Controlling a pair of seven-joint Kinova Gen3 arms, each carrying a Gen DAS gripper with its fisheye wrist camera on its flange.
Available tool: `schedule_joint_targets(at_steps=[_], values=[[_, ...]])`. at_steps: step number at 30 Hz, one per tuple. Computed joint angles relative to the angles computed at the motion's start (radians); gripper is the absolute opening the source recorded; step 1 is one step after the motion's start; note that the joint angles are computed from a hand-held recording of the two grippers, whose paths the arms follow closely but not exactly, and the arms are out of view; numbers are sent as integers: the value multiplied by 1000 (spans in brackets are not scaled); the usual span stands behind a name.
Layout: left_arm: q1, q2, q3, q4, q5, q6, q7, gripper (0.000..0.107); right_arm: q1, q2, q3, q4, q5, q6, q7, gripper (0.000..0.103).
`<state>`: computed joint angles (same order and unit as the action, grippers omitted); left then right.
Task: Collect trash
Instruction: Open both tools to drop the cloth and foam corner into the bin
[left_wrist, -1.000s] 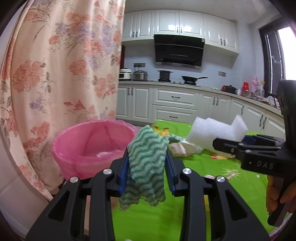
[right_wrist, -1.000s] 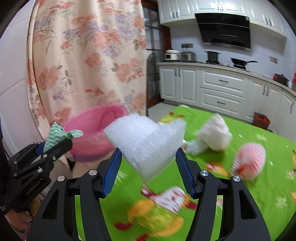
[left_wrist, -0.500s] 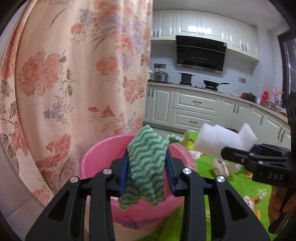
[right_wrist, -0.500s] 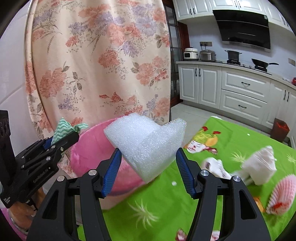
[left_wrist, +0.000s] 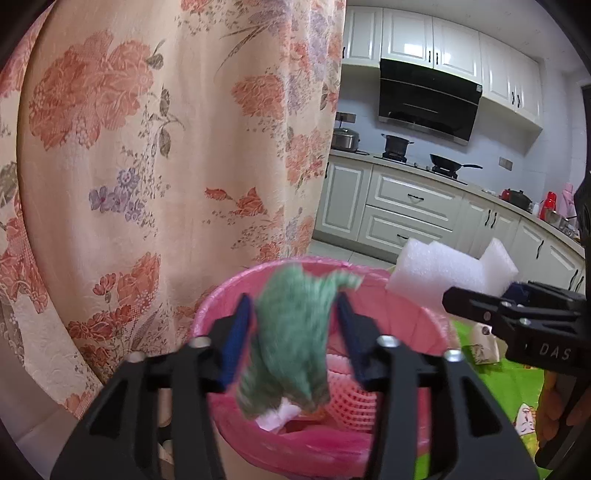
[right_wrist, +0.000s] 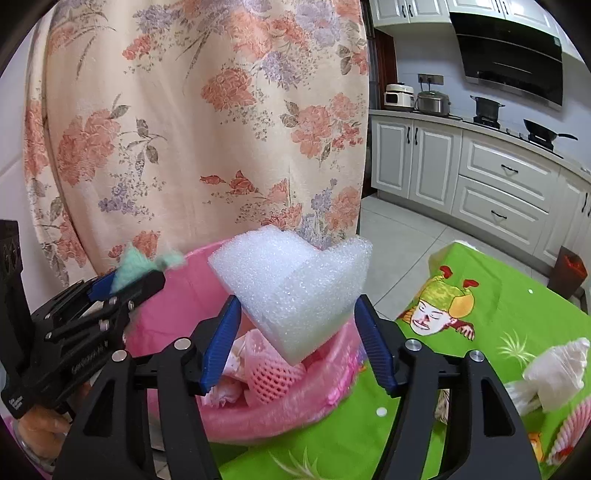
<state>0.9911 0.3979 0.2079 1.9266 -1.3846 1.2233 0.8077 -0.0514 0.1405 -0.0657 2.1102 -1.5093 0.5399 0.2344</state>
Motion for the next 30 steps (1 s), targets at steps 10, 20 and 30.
schedule_joint_targets(at_steps=[10, 20, 30], values=[[29, 18, 3, 20, 51, 62, 108, 81, 90, 15, 48, 35, -40, 138, 59, 71], [146, 110, 2, -126, 28, 139, 44, 98, 255, -4, 168, 180, -92, 307, 279, 71], [230, 283, -64, -417, -28, 21, -164, 98, 488, 48, 291, 209, -85, 405, 404, 76]])
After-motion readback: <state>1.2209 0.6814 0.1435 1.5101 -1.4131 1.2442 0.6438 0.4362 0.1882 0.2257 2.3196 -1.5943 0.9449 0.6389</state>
